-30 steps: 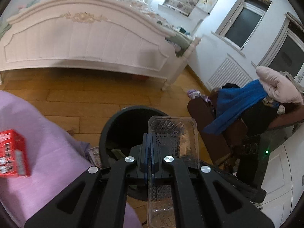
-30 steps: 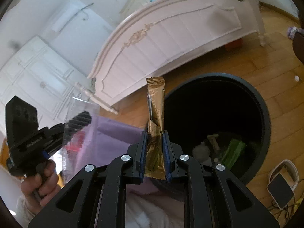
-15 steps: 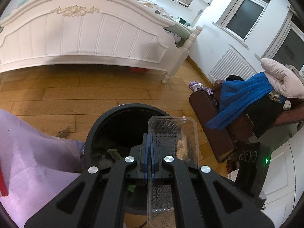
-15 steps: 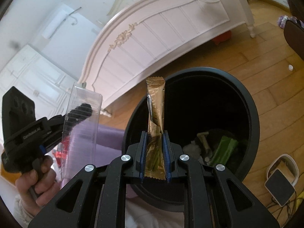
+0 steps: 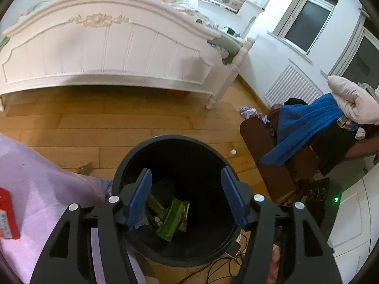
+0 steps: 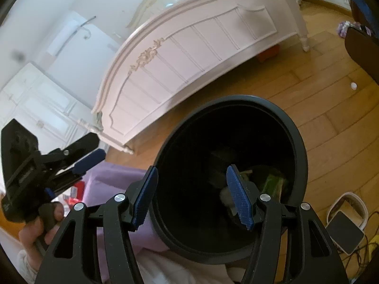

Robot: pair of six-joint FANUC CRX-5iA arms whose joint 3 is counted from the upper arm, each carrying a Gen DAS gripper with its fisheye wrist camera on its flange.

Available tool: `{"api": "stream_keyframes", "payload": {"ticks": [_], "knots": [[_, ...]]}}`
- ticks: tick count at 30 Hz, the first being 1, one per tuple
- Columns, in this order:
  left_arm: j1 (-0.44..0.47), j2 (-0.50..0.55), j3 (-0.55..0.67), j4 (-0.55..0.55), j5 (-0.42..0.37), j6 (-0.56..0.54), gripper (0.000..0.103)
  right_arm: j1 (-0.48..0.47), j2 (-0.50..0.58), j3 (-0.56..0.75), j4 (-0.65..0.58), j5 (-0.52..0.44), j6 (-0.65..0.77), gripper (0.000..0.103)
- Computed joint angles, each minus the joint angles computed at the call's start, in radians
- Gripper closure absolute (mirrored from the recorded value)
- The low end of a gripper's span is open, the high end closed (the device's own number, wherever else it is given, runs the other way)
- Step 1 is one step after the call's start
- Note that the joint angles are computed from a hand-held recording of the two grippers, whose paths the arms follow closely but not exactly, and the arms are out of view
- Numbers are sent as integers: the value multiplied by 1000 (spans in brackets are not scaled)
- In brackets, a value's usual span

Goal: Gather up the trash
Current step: 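Carry tray and wrapper to the black bin and open both tools to drop them, then grasp the purple bottle with the left tool while the right tool grasps the white plastic bag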

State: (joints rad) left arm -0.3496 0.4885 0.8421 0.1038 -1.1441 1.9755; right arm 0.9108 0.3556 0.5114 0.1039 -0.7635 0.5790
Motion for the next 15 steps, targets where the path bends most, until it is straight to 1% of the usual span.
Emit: {"api": "stream_keyframes", "payload": {"ticks": [6, 10, 15], "knots": [[-5, -115, -108, -42, 56, 25, 30, 36, 20, 69, 18, -35, 37, 42], [-8, -221, -207, -89, 83, 53, 29, 67, 62, 169, 16, -82, 93, 42], [1, -343, -312, -148, 84, 103, 28, 108, 139, 334, -4, -165, 179, 42]]}}
